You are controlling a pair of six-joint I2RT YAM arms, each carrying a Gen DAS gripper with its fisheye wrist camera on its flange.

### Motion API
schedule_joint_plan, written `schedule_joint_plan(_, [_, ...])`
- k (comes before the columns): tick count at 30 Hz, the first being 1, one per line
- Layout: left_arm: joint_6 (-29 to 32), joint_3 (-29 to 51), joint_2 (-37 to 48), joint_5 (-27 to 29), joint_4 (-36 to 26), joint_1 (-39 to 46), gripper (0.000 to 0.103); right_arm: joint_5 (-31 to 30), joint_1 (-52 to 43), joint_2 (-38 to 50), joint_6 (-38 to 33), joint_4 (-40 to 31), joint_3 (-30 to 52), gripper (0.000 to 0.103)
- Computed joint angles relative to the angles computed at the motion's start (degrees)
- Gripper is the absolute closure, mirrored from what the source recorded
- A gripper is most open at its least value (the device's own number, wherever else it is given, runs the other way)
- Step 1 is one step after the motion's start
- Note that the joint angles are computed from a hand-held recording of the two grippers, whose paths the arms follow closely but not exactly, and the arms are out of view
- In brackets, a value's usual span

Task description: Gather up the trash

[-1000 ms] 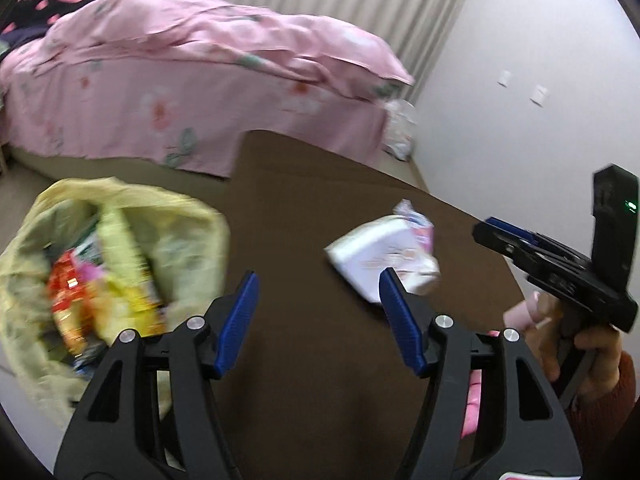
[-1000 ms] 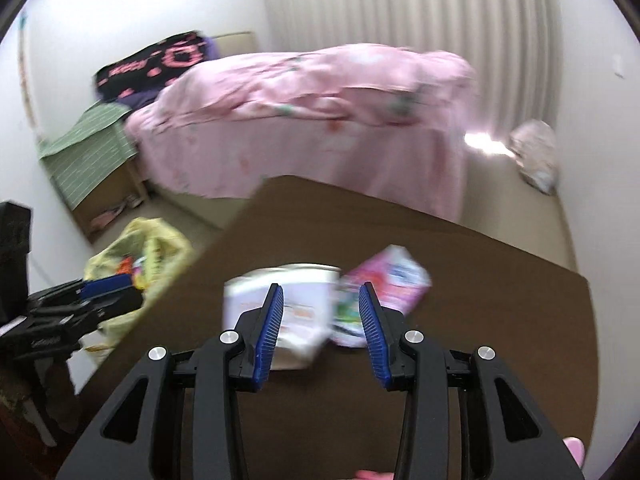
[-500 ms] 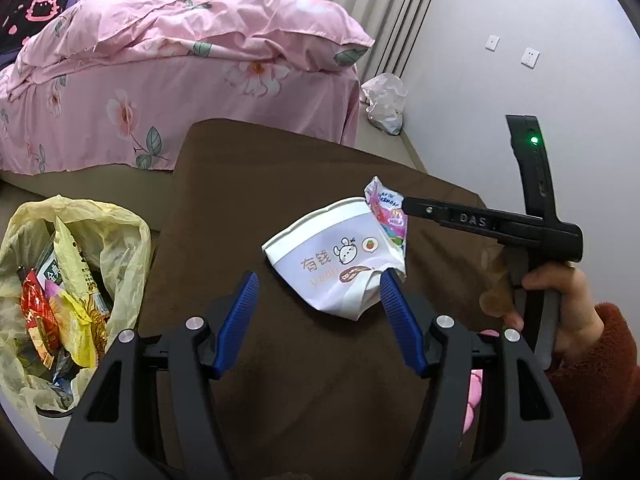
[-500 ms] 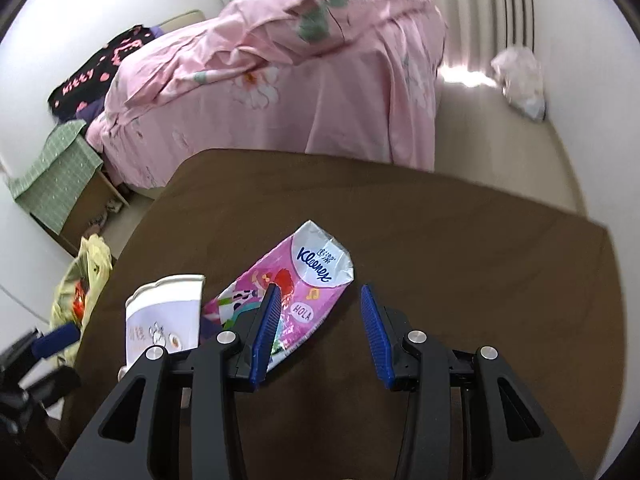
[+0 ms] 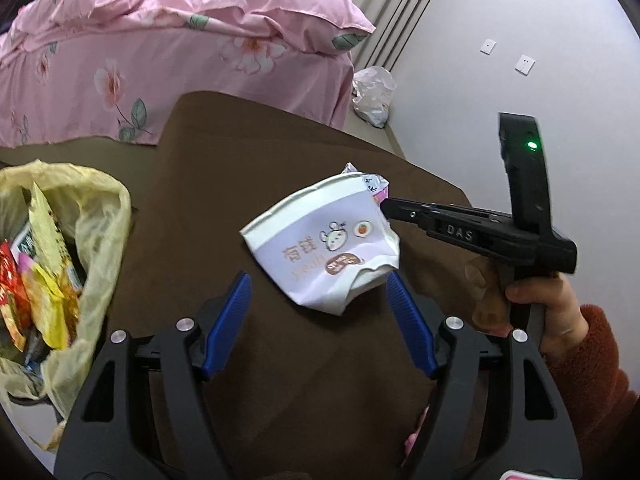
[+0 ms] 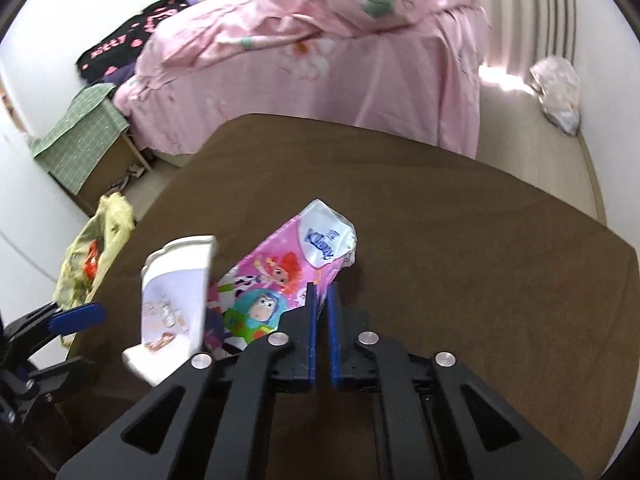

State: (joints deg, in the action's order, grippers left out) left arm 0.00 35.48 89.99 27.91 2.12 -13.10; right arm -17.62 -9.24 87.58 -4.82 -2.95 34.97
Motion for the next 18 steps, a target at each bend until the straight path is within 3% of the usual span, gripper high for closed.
schedule_joint_plan(5, [-0.3,-0.5,-0.7,0.0,0.5,-1.3,0.034,1.5,-1.7,-11.1,-1.0,-1.4,-6.7,0.098])
schedule_joint_plan(11, [-2.1,0.9,1.7,-0.5,-0.7,-3.0,0.034,-0.7,-8.9,-27.3,-2.9,-6.7,-14.7,0.098])
schedule_joint_plan(18, [-7.2,6.1,8.2,-4.6,-0.2,-6.7,0.034,-2.4,-14.2,-40.2,-7.8,-14.9,-18.0,0.098])
